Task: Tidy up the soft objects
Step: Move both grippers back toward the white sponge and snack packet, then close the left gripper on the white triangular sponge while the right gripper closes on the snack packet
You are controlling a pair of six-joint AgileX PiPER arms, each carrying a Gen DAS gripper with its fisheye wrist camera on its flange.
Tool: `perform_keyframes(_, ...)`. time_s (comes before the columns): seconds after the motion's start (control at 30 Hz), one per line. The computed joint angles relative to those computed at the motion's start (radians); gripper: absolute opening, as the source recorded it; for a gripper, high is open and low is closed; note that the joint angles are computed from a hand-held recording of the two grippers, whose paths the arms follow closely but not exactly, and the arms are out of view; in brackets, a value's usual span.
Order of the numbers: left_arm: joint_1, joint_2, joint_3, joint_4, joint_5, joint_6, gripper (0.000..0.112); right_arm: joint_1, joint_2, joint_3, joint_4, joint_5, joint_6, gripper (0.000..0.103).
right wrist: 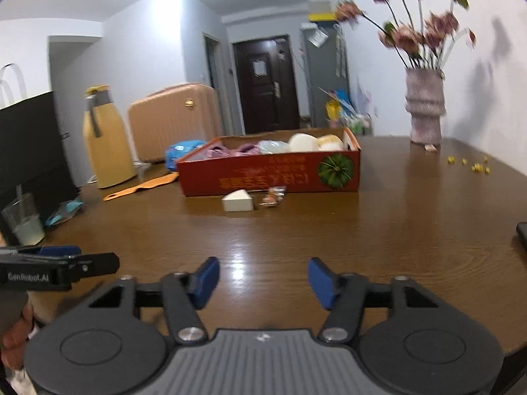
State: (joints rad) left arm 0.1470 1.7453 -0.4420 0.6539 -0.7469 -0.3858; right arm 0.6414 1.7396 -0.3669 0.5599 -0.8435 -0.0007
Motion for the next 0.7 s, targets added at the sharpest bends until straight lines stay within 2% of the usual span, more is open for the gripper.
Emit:
perform_keyframes(0.07,-0.053,0.052,-0.093,-0.006,0.043,-0.024,0.101,-0.069,0.018,-0.046,-0.054,0.044,0.016,0.052)
perform_keyframes(0.2,-0.156,0.164,-0.329,-0.006,0.191,-0.117,0.101,-0.224,0.062,-0.181,-0.213,0.176,0.058,0.039)
perform_keyframes(0.27,-0.192,0.224,-0.448,0.025,0.259,-0.190,0.101,-0.278,0.100,-0.261,-0.272,0.232,0.079,0.038)
perform_keyframes(0.33,-0.218,0.289,-0.571,0.120,0.323,-0.310,0.099,-0.331,0.149,-0.355,-0.372,0.293,0.145,0.038)
perform_keyframes(0.4,-0.235,0.347,-0.677,0.252,0.367,-0.444,0.092,-0.373,0.207,-0.464,-0.476,0.359,0.219,0.038)
perform_keyframes(0.47,-0.251,0.402,-0.776,0.387,0.401,-0.576,0.080,-0.397,0.265,-0.572,-0.560,0.418,0.285,0.038)
perform_keyframes(0.53,-0.258,0.447,-0.859,0.550,0.423,-0.742,0.066,-0.427,0.327,-0.690,-0.726,0.477,0.434,0.037)
perform_keyframes(0.57,-0.254,0.473,-0.897,0.619,0.415,-0.810,0.063,-0.440,0.357,-0.752,-0.826,0.510,0.531,0.037)
perform_keyframes(0.6,-0.248,0.493,-0.920,0.648,0.400,-0.838,0.061,-0.448,0.388,-0.812,-0.926,0.541,0.627,0.037)
perform_keyframes(0.67,-0.243,0.512,-0.939,0.627,0.382,-0.813,0.042,-0.455,0.450,-0.925,-1.126,0.589,0.815,0.037)
perform_keyframes(0.7,-0.240,0.516,-0.942,0.618,0.377,-0.806,0.040,-0.454,0.474,-0.970,-1.226,0.610,0.905,0.037)
